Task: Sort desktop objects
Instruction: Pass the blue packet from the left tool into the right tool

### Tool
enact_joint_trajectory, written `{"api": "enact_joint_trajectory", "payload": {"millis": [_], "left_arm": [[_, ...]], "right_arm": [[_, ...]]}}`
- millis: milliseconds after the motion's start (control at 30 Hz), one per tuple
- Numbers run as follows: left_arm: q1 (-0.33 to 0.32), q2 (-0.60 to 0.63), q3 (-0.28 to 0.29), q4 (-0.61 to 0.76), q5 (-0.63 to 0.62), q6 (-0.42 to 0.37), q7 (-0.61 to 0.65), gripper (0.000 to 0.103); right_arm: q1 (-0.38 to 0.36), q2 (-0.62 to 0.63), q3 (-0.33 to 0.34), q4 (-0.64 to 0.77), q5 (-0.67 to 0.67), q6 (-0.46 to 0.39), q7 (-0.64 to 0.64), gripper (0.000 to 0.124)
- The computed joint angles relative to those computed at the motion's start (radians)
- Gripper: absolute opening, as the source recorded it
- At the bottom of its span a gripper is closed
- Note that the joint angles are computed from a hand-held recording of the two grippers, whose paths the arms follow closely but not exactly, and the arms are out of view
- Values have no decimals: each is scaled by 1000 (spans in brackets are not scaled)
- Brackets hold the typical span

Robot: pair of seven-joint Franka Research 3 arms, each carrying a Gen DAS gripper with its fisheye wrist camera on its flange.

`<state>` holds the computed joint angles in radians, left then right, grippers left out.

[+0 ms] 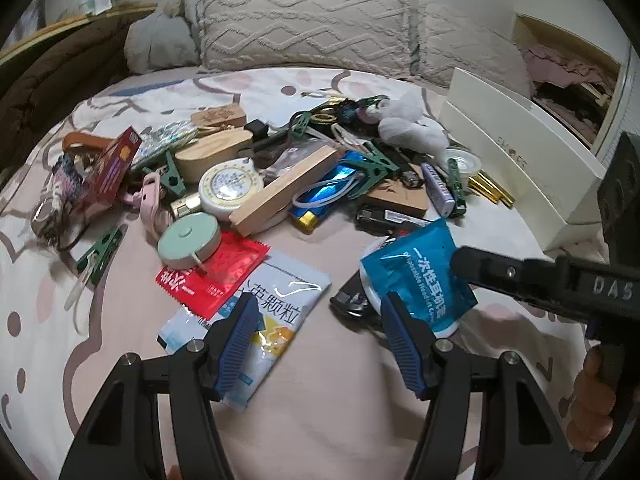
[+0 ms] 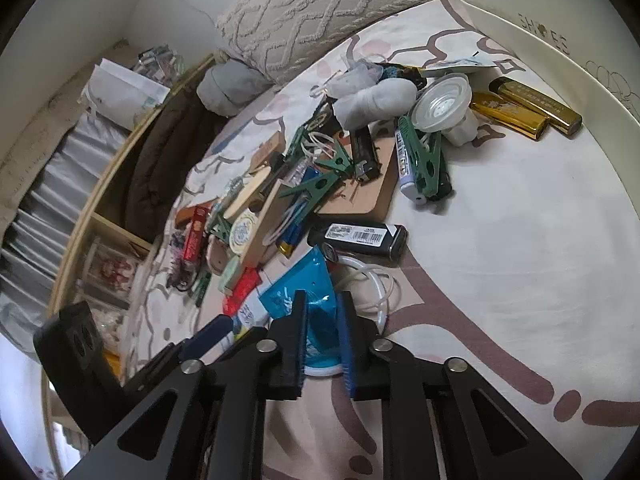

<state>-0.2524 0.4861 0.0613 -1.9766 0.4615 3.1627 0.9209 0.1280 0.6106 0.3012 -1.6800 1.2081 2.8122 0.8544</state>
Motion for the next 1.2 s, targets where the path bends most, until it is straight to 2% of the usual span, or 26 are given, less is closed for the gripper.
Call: {"api": "enact_joint_trajectory", "payload": {"millis": [133, 233, 333, 433, 467, 600, 667, 733, 767, 800, 967, 1100, 1200], "left_arm": [[-1, 1, 0, 1, -3, -2, -4, 64], [5, 1, -6, 0, -4, 1, 1, 64], [32, 2, -38, -2, -12, 9, 21, 64], [74, 3, -90, -3, -29, 15, 56, 64], [66, 3, -84, -2, -31, 15, 59, 64], [-42, 4, 34, 5, -19, -3, 8, 64], [-43, 6, 40, 7, -14, -7, -7, 64], [-36, 5, 37, 8, -12, -12, -19, 64], [-40, 5, 42, 7, -8, -13, -26, 64], [-44, 4, 49, 7, -4, -14, -35, 64], [-73, -4, 89, 3, 27, -20, -83, 64], [-144, -7, 178, 9, 96, -51, -168, 64], [-106, -15, 151, 6, 119, -52, -195, 64]], "right_arm": [[13, 1, -6, -6, -17, 42, 20, 2], [-8, -15, 25, -20, 31, 89, -37, 2], [-26, -38, 45, -32, 99, 120, -110, 2], [-26, -52, 29, -38, 126, 101, -128, 2], [-28, -54, 23, -37, 130, 82, -129, 2], [5, -45, -14, -23, 93, 65, -83, 2], [23, -36, -31, -16, 40, 55, -35, 4], [33, -32, -35, -19, 3, 67, -10, 22], [49, -31, -45, -22, -30, 85, 19, 47], [49, -33, -39, -28, -40, 102, 25, 66], [44, -33, -10, -39, -107, 145, 14, 67], [61, -28, -14, -43, -197, 153, 50, 67], [79, -22, -20, -45, -270, 169, 83, 66]]}}
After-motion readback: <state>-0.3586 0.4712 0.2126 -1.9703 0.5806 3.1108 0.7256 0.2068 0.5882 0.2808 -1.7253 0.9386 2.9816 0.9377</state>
